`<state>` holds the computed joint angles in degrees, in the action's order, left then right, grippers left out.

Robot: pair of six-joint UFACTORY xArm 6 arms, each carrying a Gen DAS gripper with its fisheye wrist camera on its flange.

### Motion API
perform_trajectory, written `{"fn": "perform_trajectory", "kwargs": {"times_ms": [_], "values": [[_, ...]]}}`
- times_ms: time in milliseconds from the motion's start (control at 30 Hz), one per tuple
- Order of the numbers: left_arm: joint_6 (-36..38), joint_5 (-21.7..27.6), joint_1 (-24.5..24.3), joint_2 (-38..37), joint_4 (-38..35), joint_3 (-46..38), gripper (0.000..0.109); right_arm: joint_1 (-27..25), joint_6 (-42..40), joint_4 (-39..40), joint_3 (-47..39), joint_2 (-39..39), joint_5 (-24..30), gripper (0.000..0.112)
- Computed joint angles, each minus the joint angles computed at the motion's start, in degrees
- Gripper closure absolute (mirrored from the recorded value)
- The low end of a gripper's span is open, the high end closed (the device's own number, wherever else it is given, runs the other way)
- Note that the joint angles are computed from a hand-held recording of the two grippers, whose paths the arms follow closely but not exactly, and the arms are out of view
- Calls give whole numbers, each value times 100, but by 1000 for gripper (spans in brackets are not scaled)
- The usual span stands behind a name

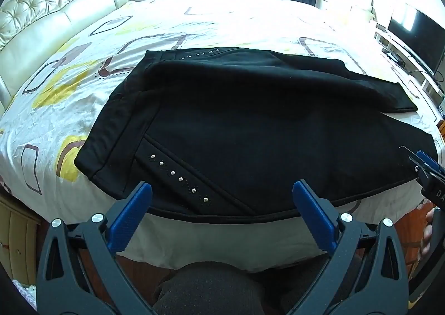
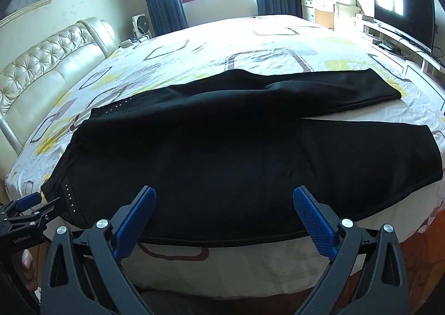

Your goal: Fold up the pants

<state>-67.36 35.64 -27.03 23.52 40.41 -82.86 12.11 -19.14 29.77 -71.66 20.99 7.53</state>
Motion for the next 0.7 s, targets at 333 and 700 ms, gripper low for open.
{"fn": "perform_trajectory", "kwargs": {"times_ms": [333,700], "values": [[78,-126,-1,28,-105,13,7,9,30,-114,-18,57,-34,14],[60,-118,-9,49,-71,-3,7,28,40,-170,-41,95,-13,14]]}}
